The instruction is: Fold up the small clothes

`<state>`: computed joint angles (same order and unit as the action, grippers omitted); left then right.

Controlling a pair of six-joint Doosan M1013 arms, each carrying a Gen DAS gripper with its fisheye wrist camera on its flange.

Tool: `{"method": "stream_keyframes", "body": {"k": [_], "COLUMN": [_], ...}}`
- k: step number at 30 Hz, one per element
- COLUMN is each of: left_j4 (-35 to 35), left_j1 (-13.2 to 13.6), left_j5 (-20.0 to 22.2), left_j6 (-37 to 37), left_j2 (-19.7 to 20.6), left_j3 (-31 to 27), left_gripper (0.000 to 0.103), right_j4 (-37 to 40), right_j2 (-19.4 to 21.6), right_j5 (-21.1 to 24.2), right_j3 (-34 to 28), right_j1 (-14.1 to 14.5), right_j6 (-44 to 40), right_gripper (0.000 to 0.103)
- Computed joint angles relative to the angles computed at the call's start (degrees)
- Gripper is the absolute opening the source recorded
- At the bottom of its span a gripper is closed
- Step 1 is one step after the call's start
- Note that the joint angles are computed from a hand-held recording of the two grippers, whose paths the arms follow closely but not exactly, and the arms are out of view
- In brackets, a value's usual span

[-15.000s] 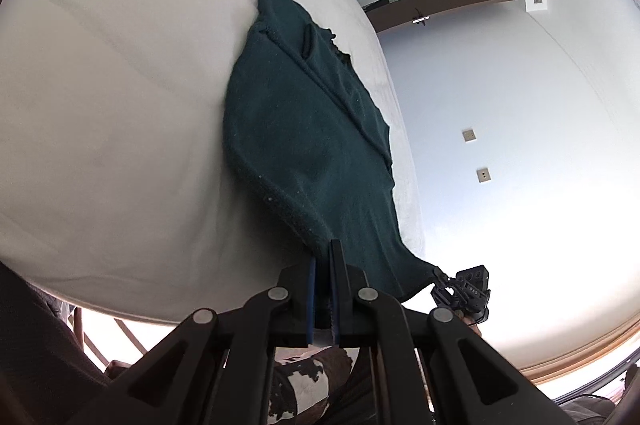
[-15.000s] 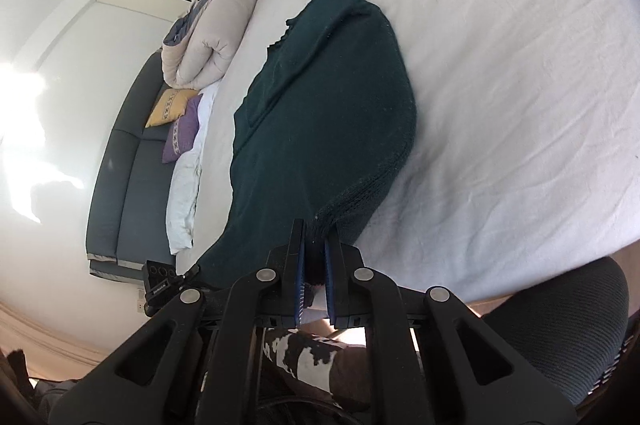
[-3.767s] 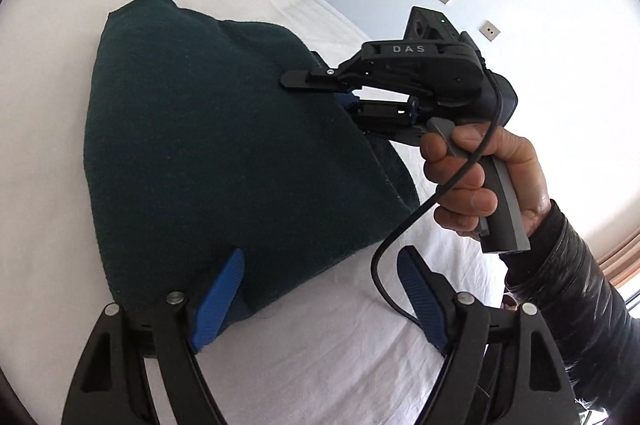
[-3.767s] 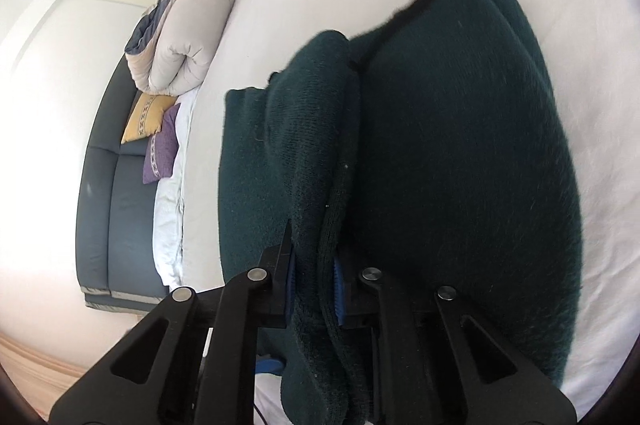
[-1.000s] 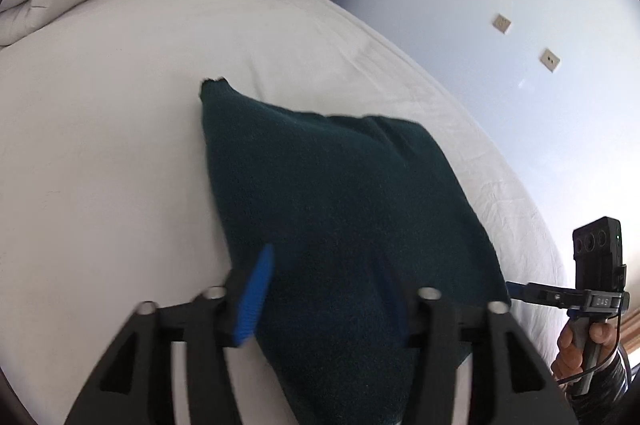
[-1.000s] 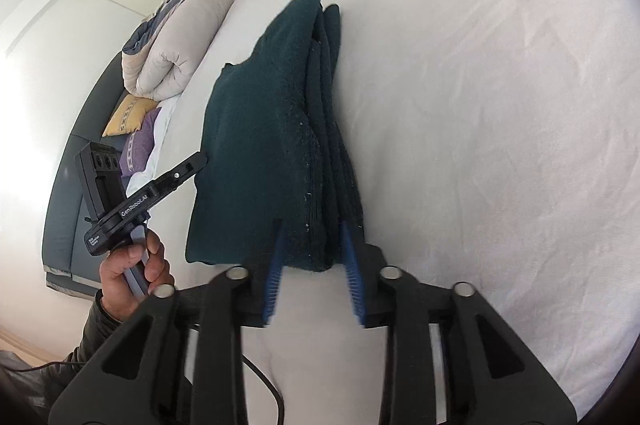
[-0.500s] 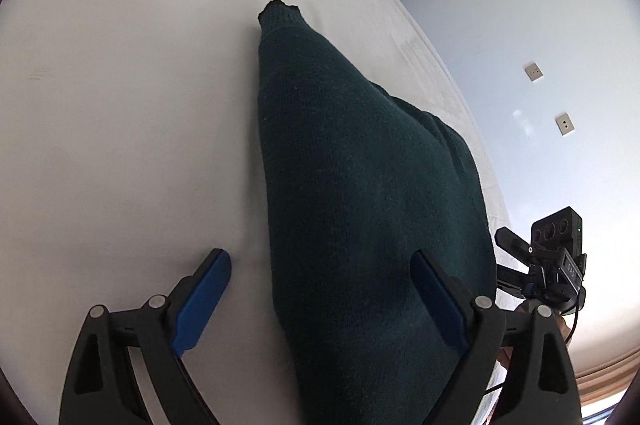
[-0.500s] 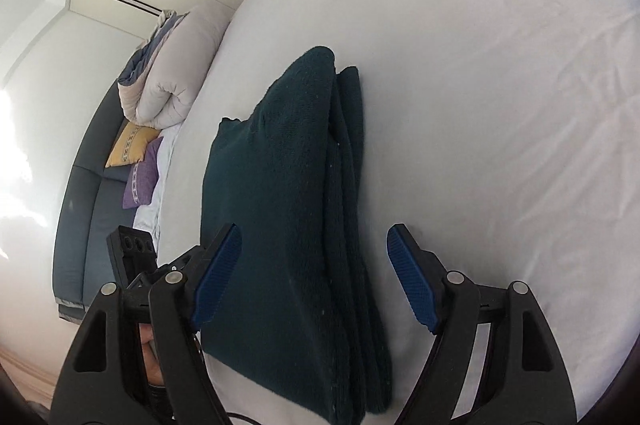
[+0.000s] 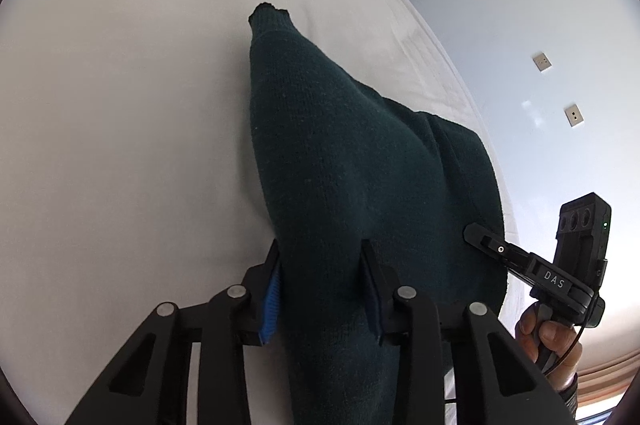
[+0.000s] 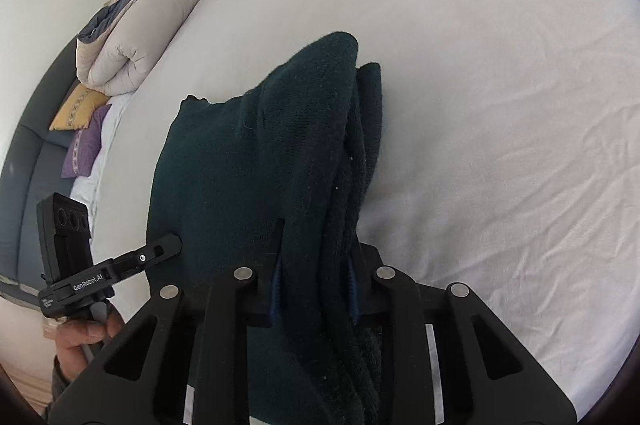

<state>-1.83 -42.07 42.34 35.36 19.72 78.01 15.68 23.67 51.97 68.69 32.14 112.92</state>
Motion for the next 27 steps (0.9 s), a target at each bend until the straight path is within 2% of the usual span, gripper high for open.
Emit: {"method": "stream_keyframes", "body": {"k": [5, 8, 13, 17, 20, 22, 24, 27], "left_j4": [6.3, 10.2, 16.6, 20.2, 20.8, 20.9, 20.2, 17.3], "left_j1": [-1.7, -2.6, -4.3, -4.0, -3.2, -2.7, -2.0, -0.6], "left_j5": [1.9, 2.0, 4.6, 4.6, 5.4, 5.6, 5.4, 3.3], "left_j6": [-3.6, -7.5, -12.5, -17.9, -19.0, -18.9, -18.3, -17.4], "left_j2": [-4.8, -8.9, -14.5, -17.8, -19.1, -19.5, -19.6, -18.9], "left_j3": [3.2, 6.8, 11.5, 15.5, 17.3, 18.2, 19.3, 21.6], "left_gripper": [0.034, 0.034, 0.034, 0.034, 0.034, 0.034, 0.034, 0.034], "right_j4": [-6.7, -6.5, -4.0, -2.1, -2.3, -1.3, -0.3, -0.2], "right_j2": [-1.6, -2.3, -2.4, -0.5, 1.7, 4.1, 5.1, 7.3], "right_j5": [0.9, 0.2, -1.8, -2.3, -1.7, -0.9, -1.6, -1.7], "right_j3": [-2.0, -2.1, -2.6, -5.0, -7.5, -10.2, -10.3, -11.1], "right_j1": [4.6, 7.3, 11.2, 13.9, 15.9, 16.2, 16.7, 16.8], "right_j6": [1.5, 1.3, 1.5, 2.4, 3.4, 3.5, 3.9, 4.2], "right_gripper": [0.022, 0.022, 0.022, 0.022, 0.022, 0.022, 0.022, 0.022]}}
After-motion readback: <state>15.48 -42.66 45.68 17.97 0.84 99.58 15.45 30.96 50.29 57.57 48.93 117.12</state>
